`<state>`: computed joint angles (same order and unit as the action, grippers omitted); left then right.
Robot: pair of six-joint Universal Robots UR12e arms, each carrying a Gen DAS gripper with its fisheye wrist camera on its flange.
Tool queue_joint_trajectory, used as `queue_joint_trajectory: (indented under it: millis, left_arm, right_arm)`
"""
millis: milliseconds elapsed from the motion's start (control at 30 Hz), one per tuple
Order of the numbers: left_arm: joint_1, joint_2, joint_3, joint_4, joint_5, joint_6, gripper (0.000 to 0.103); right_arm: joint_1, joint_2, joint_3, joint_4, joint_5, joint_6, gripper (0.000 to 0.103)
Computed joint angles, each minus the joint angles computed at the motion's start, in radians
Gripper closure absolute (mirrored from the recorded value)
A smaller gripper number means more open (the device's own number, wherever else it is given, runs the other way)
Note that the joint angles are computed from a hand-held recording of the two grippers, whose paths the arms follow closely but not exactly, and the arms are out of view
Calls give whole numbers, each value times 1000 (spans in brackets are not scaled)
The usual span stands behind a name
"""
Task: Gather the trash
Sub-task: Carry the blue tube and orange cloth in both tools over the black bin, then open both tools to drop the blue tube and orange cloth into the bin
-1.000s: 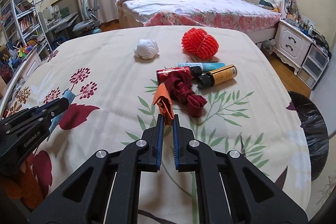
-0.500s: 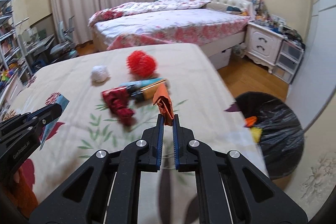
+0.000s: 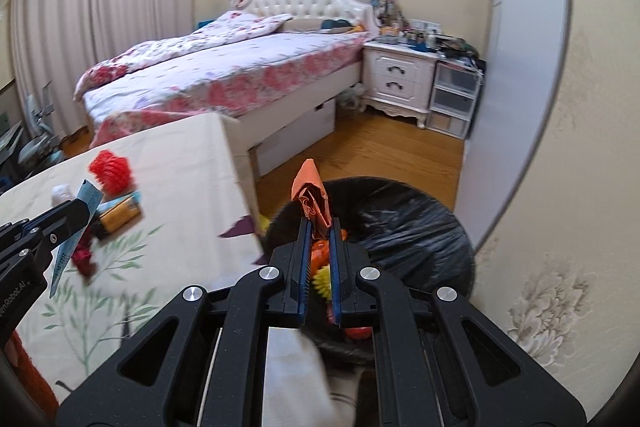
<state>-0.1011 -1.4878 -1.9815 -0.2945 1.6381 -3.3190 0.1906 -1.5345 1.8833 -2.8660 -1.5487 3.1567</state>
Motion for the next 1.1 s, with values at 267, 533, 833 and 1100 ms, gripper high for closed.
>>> queue_joint_trajectory:
  millis: [267,533,833,1100]
  left_arm:
    - [-42,-96,84,6,-4,45,88]
    - [-66,-165,148,-20,9,66,88]
    - [-84,-216,201,-58,39,82,88]
    - [-96,-253,236,-91,52,99,88]
  right_arm:
    - [-31,33,-9,-20,-26,42,94]
    - [-40,71,-32,-24,-67,75,94]
    - [-55,100,-50,-10,-79,107,94]
    - [-65,113,-58,4,-78,126,94]
